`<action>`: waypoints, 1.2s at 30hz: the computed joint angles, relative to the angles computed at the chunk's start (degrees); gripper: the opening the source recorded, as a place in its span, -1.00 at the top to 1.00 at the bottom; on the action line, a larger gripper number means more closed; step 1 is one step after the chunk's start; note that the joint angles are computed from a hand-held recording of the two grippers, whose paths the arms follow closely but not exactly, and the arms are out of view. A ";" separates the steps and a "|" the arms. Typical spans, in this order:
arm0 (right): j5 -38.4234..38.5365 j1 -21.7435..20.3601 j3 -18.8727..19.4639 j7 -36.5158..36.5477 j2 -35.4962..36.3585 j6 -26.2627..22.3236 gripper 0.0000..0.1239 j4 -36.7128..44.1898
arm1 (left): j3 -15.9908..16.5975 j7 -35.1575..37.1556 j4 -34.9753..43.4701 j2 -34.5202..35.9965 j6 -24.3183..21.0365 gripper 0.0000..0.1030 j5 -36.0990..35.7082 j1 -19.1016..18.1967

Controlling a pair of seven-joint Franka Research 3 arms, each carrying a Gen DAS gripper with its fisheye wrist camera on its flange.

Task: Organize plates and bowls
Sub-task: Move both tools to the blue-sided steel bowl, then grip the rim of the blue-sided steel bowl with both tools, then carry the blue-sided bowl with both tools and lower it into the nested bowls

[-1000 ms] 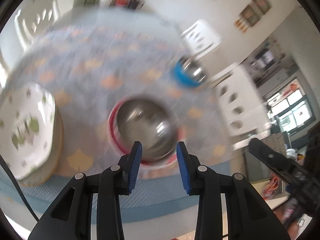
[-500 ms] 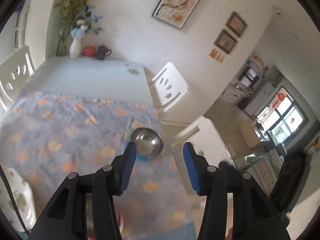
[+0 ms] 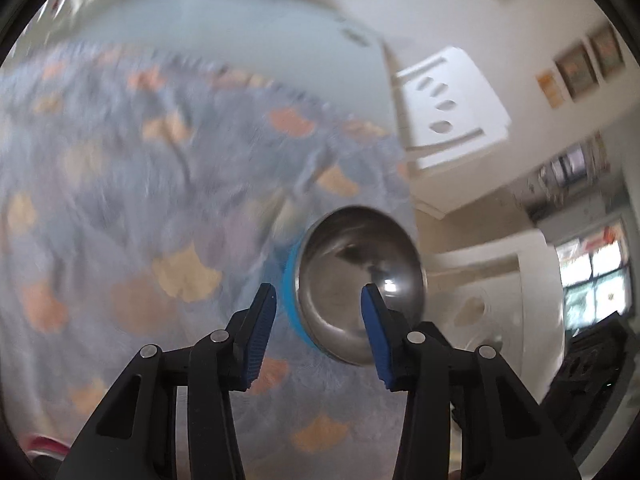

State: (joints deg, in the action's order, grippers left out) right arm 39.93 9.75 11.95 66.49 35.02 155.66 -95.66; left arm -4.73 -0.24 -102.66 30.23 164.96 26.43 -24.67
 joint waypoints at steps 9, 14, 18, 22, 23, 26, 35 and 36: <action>-9.16 4.78 -3.98 7.59 8.89 -3.37 0.50 9.83 | -3.67 5.38 4.39 5.68 -1.78 0.26 -6.38 3.18; -12.32 5.17 -4.10 10.01 9.74 -1.78 0.63 9.42 | -5.24 9.18 5.39 7.81 -1.33 0.61 -9.63 4.45; -12.24 3.75 -2.59 8.75 9.47 -1.75 0.67 8.74 | -3.71 9.48 4.85 6.97 -1.91 0.73 -9.48 2.72; -12.11 3.86 -2.24 7.64 5.50 1.77 0.67 4.05 | -0.97 6.64 0.55 2.51 0.34 0.73 -7.42 0.05; -11.43 3.30 -1.47 6.74 4.27 2.45 0.67 2.68 | 0.47 5.02 -0.58 0.98 0.24 0.73 -5.88 -1.44; -7.61 0.86 1.81 2.41 -0.38 4.28 0.67 -2.34 | 4.31 -1.88 -5.38 -4.41 0.48 0.73 0.26 -5.44; 12.95 -2.79 9.41 -16.36 -18.24 6.32 0.67 -18.71 | 6.64 -26.73 -20.52 -25.08 -8.75 0.71 23.81 -13.24; 15.08 -2.54 9.73 -18.26 -19.97 6.23 0.67 -20.16 | 5.70 -28.61 -22.39 -27.42 -10.28 0.71 25.46 -13.24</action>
State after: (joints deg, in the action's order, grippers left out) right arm 55.01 7.21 21.68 48.24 15.05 161.89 -115.82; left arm 0.96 -28.85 -125.05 2.81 154.68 51.89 -37.91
